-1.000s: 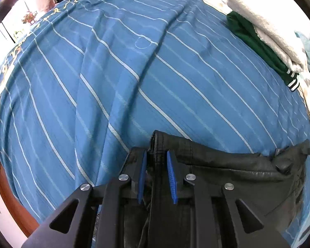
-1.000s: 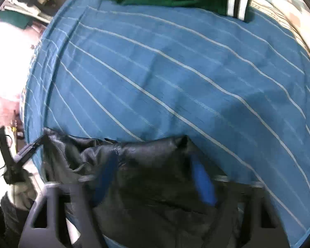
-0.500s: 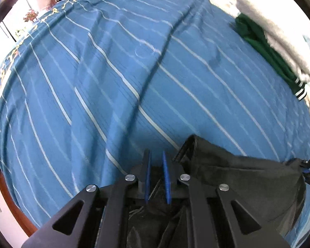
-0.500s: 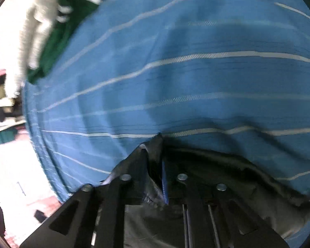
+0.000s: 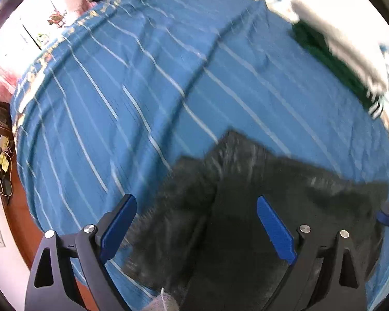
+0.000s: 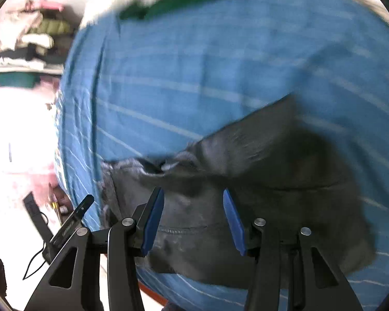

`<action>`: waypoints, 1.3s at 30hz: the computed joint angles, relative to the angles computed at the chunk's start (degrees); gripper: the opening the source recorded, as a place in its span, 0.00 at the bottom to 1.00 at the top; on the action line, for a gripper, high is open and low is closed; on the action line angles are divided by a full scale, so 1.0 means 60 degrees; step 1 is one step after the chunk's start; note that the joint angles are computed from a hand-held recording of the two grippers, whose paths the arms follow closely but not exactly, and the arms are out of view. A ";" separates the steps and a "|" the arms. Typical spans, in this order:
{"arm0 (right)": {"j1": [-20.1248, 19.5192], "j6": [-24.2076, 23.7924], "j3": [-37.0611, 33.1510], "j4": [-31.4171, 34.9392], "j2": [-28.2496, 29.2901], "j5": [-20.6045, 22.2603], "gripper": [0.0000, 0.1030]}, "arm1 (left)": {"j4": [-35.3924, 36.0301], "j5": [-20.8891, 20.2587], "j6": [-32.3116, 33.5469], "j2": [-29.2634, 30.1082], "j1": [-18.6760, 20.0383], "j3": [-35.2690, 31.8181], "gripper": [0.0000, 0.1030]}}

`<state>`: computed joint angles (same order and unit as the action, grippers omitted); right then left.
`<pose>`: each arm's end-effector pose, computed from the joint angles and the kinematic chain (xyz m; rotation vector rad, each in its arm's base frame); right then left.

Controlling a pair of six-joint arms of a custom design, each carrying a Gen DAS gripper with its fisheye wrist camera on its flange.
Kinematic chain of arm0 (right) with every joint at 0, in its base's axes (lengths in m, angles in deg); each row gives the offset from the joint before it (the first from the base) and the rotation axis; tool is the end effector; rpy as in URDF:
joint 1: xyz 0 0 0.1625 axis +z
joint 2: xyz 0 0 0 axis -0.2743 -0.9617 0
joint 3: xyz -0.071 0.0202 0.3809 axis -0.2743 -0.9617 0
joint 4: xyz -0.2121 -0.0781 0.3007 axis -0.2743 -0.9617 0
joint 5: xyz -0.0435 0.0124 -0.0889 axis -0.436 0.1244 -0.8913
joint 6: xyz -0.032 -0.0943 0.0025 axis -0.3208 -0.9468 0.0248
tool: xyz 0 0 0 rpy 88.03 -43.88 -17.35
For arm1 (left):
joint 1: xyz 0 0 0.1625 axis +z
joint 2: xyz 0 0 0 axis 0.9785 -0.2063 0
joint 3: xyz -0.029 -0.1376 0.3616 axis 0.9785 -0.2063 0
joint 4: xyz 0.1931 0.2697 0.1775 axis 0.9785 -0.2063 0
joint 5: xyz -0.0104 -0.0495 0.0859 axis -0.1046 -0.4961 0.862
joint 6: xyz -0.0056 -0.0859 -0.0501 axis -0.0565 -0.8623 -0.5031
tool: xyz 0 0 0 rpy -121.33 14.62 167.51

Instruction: Fold large clothes

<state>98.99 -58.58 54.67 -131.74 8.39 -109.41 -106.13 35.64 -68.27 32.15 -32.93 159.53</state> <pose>0.0338 -0.5965 0.4167 -0.4959 -2.8150 0.1597 -0.3021 -0.5887 0.0490 -0.0052 2.3180 -0.3504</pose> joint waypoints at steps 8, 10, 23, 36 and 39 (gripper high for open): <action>-0.0388 0.0894 0.0212 -0.0611 0.0523 -0.0364 0.47 | -0.1284 0.0180 0.1394 0.0648 0.0444 0.0581 1.00; -0.0612 0.0448 0.0922 -0.1471 -0.0117 0.0371 0.49 | -0.1799 0.0118 0.1743 0.0574 0.0509 0.0795 1.00; -0.4925 0.0510 0.5995 -0.2243 -0.7982 0.2309 0.72 | -0.1001 -0.0123 0.1343 0.0037 -0.0380 0.0169 1.00; -0.7071 -0.0117 0.7716 -0.6723 -0.6795 0.6648 0.72 | -0.1294 -0.1447 0.2873 0.2222 -0.0462 -0.1093 1.00; -0.6539 0.0265 0.7835 -0.7531 -0.6545 0.6280 0.54 | -0.1394 -0.1537 0.3069 0.2137 -0.0390 -0.1027 1.00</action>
